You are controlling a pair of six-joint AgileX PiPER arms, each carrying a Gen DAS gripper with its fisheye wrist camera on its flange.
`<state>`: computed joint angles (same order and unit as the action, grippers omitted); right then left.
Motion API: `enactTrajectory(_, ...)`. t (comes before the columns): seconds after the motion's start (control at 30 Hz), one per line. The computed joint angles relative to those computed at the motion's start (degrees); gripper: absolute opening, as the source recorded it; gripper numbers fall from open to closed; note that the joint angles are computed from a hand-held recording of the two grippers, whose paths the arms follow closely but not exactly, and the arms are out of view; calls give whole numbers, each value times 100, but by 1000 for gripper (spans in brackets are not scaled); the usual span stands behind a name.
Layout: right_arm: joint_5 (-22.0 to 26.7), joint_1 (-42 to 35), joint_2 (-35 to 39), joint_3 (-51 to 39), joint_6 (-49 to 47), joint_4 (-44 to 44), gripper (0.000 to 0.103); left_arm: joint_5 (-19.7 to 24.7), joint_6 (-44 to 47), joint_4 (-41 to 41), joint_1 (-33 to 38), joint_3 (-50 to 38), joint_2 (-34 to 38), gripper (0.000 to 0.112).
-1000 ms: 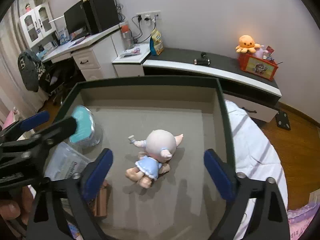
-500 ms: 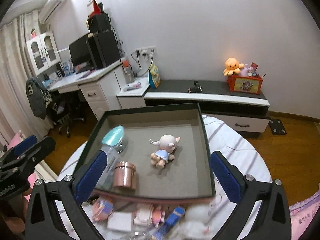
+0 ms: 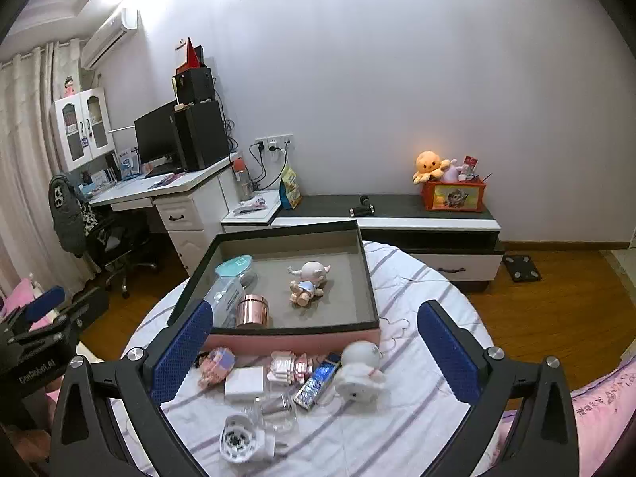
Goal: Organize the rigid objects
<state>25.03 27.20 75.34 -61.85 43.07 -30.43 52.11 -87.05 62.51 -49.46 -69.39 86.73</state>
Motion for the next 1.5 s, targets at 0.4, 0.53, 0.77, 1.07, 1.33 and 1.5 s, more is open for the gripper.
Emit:
enactTrajectory(0.4, 485, 765, -758, 693, 1417, -1453, 103, 488, -751, -5, -807, 782, -510, 103)
enactTrajectory(0.53, 630, 920, -865, 727, 1602, -1647, 103, 639, -879, 75, -947, 804, -550, 103)
enactTrajectory(0.77, 685, 1007, -957, 803, 1692, -1723, 103, 704, -907, 87, -1070, 787, -560, 103)
enactTrajectory(1.07, 735, 1022, -985, 817, 1689, -1692, 103, 737, -965, 119, -1103, 773, -531, 103)
enactTrajectory(1.33, 725, 994, -994, 835, 1692, -1698, 103, 733, -966, 128, -1109, 772, -533, 103)
enactTrajectory(1.5, 636, 771, -1018, 904, 1577, -1558, 103, 735, -944, 93, -1119, 743, -524, 103)
